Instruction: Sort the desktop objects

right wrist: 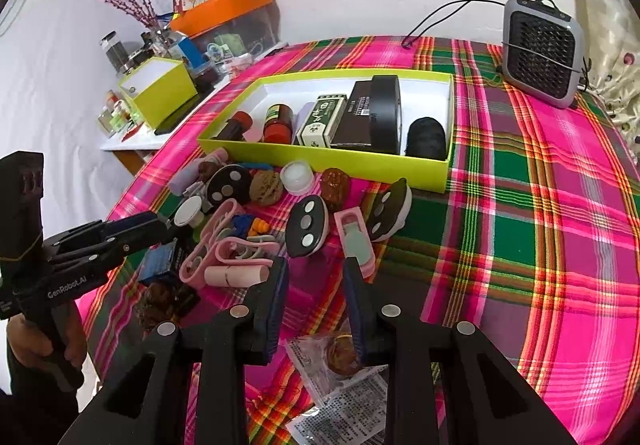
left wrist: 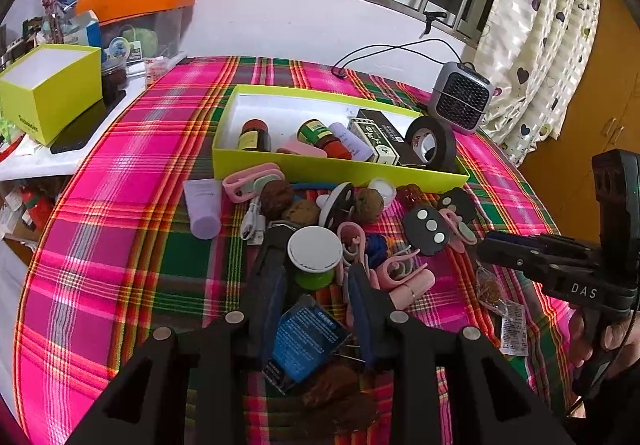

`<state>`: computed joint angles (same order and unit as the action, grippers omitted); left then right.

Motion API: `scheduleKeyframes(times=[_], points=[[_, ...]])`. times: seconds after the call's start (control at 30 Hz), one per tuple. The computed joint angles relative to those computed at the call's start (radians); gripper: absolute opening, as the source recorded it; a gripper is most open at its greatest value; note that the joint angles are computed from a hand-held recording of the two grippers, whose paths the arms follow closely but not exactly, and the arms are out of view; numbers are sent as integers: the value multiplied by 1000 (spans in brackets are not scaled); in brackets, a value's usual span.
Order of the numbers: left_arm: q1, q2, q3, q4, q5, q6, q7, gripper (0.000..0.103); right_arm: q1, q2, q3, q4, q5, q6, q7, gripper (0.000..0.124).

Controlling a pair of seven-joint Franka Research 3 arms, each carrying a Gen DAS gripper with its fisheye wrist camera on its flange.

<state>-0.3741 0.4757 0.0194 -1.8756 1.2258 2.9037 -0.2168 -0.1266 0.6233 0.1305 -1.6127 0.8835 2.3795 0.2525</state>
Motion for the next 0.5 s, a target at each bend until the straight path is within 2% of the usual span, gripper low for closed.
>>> scheduleKeyframes(times=[0.5], points=[[1, 51, 11, 57, -67, -1, 92, 37, 11, 43, 1, 45, -42, 51, 43, 29]])
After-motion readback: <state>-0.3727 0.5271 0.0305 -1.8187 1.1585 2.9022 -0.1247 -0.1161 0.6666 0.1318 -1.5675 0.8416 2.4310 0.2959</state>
